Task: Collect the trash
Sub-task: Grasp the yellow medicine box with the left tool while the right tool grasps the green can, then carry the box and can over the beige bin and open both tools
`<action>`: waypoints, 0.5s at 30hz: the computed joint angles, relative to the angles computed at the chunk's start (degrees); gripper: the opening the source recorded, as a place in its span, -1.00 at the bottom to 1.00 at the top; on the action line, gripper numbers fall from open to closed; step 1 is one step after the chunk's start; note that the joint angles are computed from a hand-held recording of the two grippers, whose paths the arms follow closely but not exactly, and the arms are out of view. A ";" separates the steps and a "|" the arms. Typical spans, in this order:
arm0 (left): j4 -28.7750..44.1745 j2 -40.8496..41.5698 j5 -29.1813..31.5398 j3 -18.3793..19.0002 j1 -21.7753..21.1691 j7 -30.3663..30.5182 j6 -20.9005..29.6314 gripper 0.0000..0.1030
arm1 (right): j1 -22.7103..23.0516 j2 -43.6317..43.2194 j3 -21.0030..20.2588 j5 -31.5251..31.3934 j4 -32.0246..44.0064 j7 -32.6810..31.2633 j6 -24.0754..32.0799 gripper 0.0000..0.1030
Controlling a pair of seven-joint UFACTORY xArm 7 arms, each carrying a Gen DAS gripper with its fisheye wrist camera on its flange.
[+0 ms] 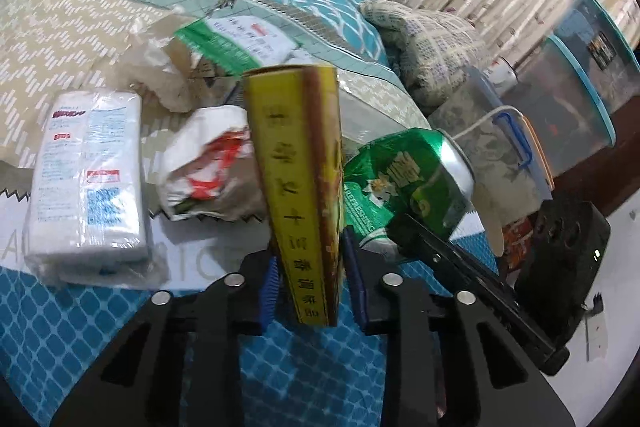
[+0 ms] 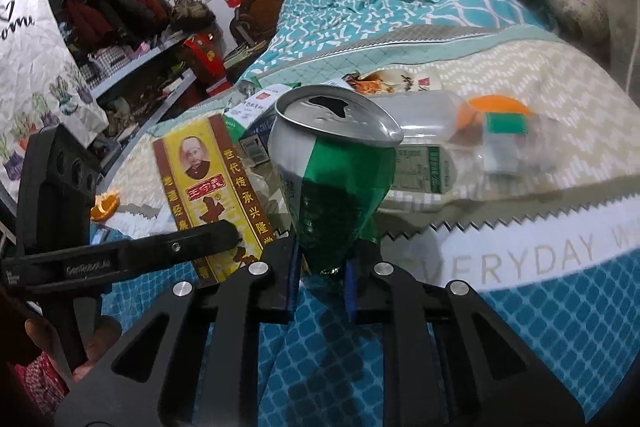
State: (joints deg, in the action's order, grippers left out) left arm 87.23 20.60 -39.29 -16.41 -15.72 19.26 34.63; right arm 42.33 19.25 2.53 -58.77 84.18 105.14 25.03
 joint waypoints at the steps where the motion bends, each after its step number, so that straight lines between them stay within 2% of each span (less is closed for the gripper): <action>1: -0.84 -0.84 0.16 -0.27 -0.19 0.73 -0.25 -0.57 | 0.38 -0.67 -0.34 -0.90 -0.87 1.62 -0.14 -0.62; 4: -2.66 -2.50 2.13 -0.30 -1.79 1.51 -1.20 -0.58 | 0.82 -3.49 0.02 -4.05 -4.25 6.75 0.93 -0.63; 8: -3.24 -3.02 3.88 -0.88 -3.75 2.70 -1.12 -0.59 | 0.27 -8.46 2.63 -6.92 -9.84 11.88 5.31 -0.64; 15: 0.13 -0.47 8.13 -1.73 -8.07 2.02 0.20 -0.59 | -2.87 -19.89 7.95 -7.88 -22.27 19.78 12.70 -0.65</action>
State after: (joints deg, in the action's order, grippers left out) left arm 87.35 20.13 -31.16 -18.15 -23.79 21.28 34.83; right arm 39.46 -0.65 10.48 -66.65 61.91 124.92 37.73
